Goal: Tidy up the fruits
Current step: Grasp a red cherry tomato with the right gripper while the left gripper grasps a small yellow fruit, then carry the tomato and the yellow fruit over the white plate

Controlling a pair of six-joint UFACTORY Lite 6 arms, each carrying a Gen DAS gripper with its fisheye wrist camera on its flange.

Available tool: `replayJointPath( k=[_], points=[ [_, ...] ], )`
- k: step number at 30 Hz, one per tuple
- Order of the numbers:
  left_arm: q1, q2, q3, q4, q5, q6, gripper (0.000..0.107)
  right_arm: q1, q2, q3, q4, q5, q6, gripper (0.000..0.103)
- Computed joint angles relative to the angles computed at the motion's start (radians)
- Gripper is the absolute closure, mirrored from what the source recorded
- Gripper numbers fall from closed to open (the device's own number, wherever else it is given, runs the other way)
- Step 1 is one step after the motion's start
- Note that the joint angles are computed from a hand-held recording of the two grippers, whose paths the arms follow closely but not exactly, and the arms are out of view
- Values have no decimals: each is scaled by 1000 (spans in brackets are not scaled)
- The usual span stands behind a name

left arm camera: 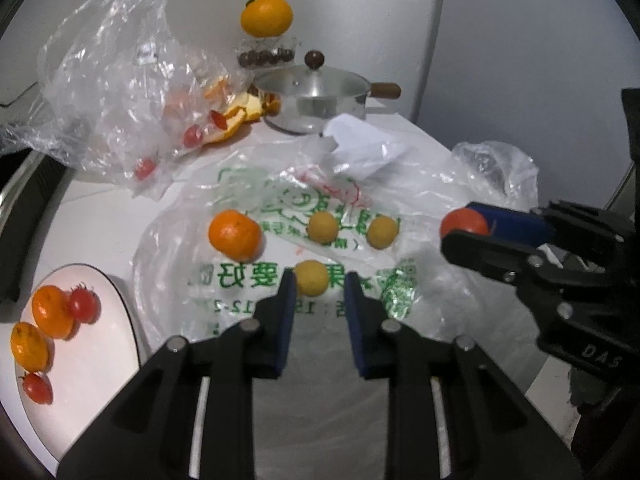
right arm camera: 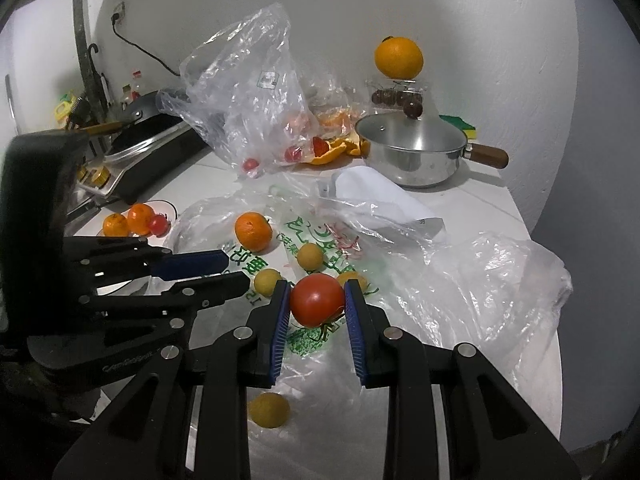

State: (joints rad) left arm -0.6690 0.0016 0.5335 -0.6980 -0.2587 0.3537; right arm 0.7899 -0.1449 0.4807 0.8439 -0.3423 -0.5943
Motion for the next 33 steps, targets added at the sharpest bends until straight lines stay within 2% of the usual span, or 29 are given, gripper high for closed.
replayJointPath(
  k=[3, 8, 14, 17, 20, 27, 33],
  points=[
    [14, 54, 32, 82, 9, -76, 81, -7, -1, -15, -34, -6, 46, 74],
    [33, 184, 136, 108, 34, -89, 79, -68, 39, -21, -226, -8, 230, 74],
    [40, 313, 246, -124, 47, 133, 77, -166, 99, -12, -510, -20, 463, 74],
    [37, 329, 260, -152, 37, 160, 77, -200, 127, -2, -620, -30, 546, 74],
    [37, 332, 256, -72, 29, 90, 78, -222, 149, 6, -701, -40, 608, 74],
    [14, 269, 202, -19, 1, 37, 81, -219, 148, 8, -720, -42, 620, 74],
    [1, 128, 101, -30, -9, 41, 81, -149, 104, 1, -561, -26, 490, 74]
  ],
)
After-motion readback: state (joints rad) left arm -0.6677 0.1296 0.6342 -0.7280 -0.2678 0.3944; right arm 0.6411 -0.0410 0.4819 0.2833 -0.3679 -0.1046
